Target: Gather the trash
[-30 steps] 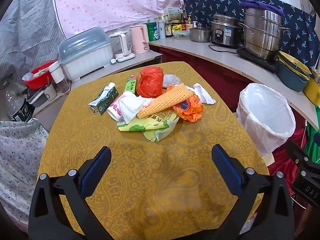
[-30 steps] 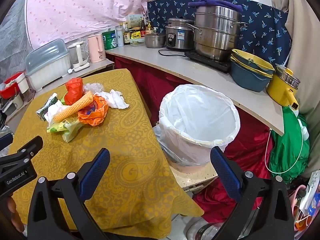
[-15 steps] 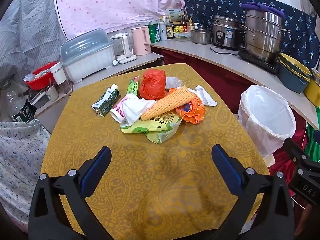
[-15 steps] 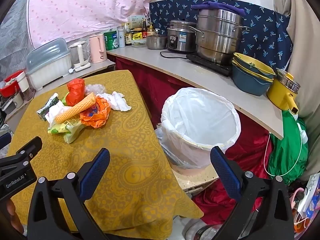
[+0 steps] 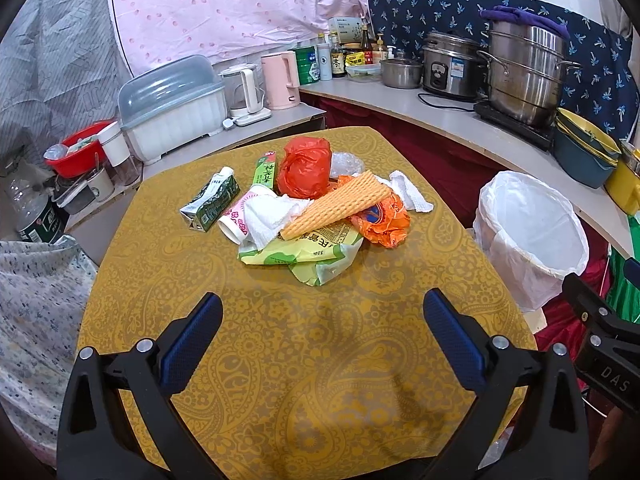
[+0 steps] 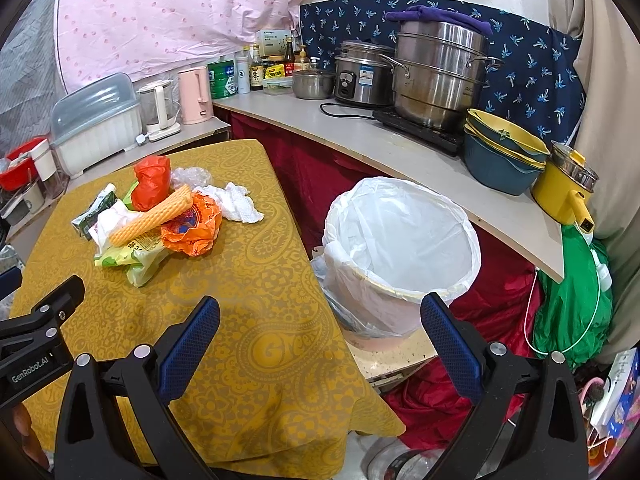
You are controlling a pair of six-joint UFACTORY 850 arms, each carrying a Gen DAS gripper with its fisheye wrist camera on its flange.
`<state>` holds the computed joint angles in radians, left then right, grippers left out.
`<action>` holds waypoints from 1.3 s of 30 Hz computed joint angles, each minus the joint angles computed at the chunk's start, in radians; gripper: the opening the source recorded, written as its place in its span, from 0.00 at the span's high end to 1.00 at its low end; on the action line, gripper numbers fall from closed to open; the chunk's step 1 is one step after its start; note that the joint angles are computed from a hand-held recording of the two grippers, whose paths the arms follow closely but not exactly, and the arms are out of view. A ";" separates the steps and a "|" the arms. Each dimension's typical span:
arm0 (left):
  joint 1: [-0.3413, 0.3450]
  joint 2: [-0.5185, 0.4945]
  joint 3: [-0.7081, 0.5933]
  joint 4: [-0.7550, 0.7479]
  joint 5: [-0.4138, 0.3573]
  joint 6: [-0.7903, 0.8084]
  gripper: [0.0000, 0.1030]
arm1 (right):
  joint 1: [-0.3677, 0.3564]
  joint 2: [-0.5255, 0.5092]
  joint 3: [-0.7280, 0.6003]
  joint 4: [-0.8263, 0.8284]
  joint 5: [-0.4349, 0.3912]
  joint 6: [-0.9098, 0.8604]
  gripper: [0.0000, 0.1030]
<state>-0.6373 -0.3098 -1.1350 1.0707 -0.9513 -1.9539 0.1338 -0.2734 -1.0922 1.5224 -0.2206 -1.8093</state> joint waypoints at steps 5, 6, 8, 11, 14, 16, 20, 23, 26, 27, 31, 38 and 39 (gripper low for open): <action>0.000 0.000 0.002 0.003 0.000 -0.004 0.07 | -0.001 -0.003 -0.003 -0.007 -0.001 0.005 0.07; 0.000 0.001 0.002 0.003 0.000 -0.005 0.07 | -0.002 -0.003 -0.003 -0.007 -0.002 0.003 0.07; 0.000 0.001 0.003 0.003 0.001 -0.005 0.07 | -0.005 -0.004 -0.005 -0.006 -0.005 -0.001 0.07; 0.001 0.005 0.007 0.003 0.003 -0.007 0.07 | 0.015 0.008 0.004 -0.004 0.014 0.005 0.07; 0.001 0.004 0.007 0.004 0.003 -0.007 0.07 | 0.016 0.008 0.003 -0.008 0.015 0.010 0.07; 0.001 0.005 0.008 0.005 0.005 -0.010 0.07 | 0.017 0.009 0.004 -0.009 0.018 0.012 0.07; 0.001 0.010 0.014 0.006 0.007 -0.013 0.07 | 0.020 0.011 0.003 -0.026 0.022 0.027 0.07; 0.002 0.009 0.014 0.006 0.006 -0.013 0.07 | 0.020 0.009 0.002 -0.025 0.020 0.028 0.07; 0.002 0.011 0.015 0.005 0.008 -0.011 0.07 | 0.021 0.010 0.001 -0.033 0.022 0.035 0.07; 0.002 0.011 0.015 0.006 0.008 -0.012 0.07 | 0.021 0.010 0.001 -0.034 0.022 0.037 0.07; 0.003 0.012 0.016 0.006 0.009 -0.011 0.07 | 0.023 0.010 0.002 -0.018 0.023 0.023 0.07; 0.004 0.014 0.020 0.008 0.014 -0.012 0.07 | 0.024 0.011 0.002 -0.023 0.026 0.030 0.07; 0.004 0.014 0.020 0.008 0.014 -0.012 0.07 | 0.024 0.011 0.002 -0.021 0.027 0.026 0.07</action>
